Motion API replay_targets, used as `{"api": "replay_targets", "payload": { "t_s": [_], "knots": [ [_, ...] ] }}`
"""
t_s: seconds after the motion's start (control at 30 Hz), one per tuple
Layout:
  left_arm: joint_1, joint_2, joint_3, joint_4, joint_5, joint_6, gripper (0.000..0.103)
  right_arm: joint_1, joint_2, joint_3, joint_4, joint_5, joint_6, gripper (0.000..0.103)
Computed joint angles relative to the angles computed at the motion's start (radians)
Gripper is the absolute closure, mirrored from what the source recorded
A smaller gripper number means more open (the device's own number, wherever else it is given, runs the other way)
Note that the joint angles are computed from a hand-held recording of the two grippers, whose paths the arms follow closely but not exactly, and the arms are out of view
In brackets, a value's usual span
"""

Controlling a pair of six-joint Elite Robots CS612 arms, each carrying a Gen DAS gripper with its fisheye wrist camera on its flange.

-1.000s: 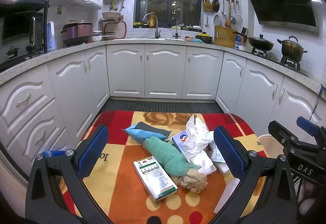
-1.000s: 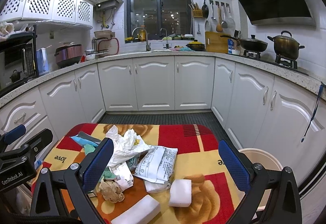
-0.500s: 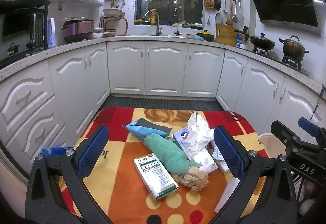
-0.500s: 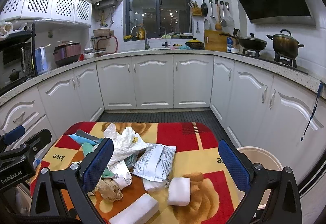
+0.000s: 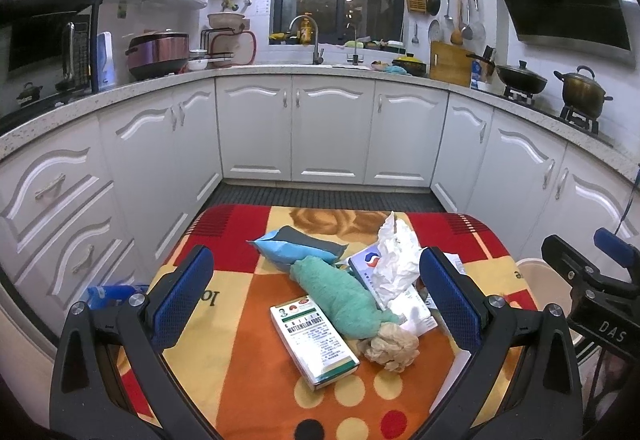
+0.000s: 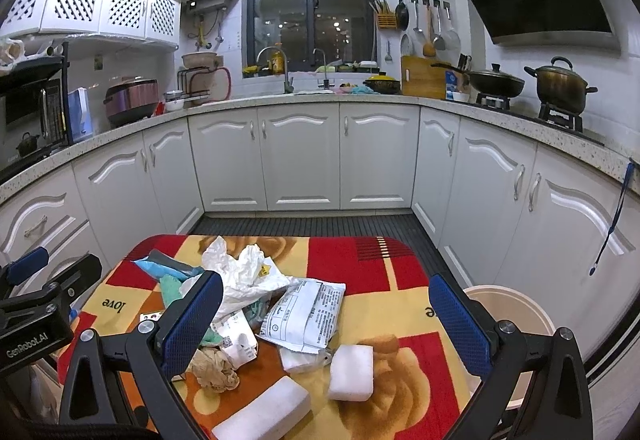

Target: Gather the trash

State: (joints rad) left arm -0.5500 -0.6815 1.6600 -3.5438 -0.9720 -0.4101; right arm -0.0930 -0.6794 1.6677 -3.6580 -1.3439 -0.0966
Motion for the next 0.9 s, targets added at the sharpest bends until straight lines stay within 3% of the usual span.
{"api": "replay_targets", "payload": {
  "t_s": [0.9],
  "knots": [
    [0.003, -0.001, 0.004, -0.004, -0.004, -0.002, 0.001, 0.005, -0.002, 0.005, 0.012, 0.001, -0.007, 0.001]
  ]
}}
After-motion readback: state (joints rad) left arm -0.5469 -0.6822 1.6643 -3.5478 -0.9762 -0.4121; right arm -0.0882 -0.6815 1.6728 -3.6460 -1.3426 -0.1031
